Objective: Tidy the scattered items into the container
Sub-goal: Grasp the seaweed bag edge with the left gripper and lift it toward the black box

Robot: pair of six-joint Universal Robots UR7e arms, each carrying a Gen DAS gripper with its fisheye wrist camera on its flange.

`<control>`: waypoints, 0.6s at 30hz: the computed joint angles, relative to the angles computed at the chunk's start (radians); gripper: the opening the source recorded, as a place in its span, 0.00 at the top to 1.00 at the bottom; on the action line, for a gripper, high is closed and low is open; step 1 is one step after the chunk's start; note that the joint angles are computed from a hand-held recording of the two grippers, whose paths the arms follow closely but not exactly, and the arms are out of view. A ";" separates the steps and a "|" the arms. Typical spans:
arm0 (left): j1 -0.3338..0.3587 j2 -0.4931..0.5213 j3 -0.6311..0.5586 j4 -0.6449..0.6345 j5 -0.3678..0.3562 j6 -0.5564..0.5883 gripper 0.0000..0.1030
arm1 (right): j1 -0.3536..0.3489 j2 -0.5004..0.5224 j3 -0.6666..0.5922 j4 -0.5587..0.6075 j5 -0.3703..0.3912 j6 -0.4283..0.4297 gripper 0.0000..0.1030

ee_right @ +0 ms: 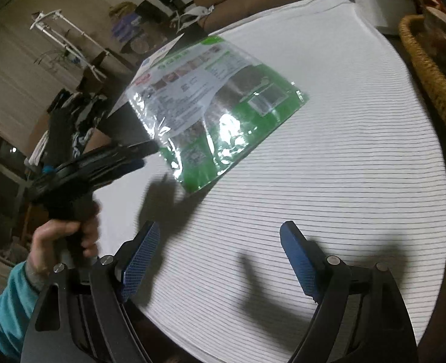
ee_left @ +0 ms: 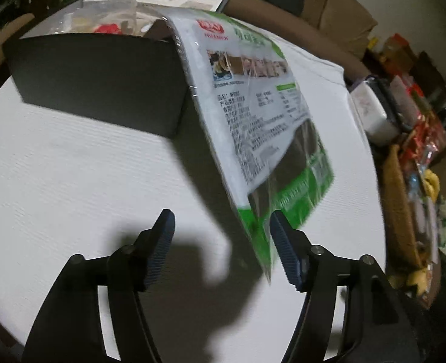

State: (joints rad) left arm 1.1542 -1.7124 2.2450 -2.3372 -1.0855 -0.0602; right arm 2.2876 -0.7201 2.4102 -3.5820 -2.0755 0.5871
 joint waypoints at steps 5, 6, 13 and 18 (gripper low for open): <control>0.016 0.116 -0.009 -0.117 0.021 0.025 0.36 | -0.023 0.007 -0.020 0.019 0.016 -0.019 0.17; 0.009 0.133 -0.007 -0.138 0.042 0.035 0.42 | -0.030 0.007 -0.021 0.017 0.020 -0.021 0.17; -0.118 0.134 0.038 -0.232 0.168 0.225 0.92 | -0.044 -0.021 0.010 0.000 -0.005 0.000 0.17; -0.261 0.064 0.086 -0.267 0.283 0.392 0.93 | -0.029 -0.039 0.042 -0.021 -0.031 0.037 0.17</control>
State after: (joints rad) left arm 0.8929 -1.6484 2.3313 -2.6039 -0.8024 0.3318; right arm 2.2589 -0.7589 2.4521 -3.6034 -2.1069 0.6237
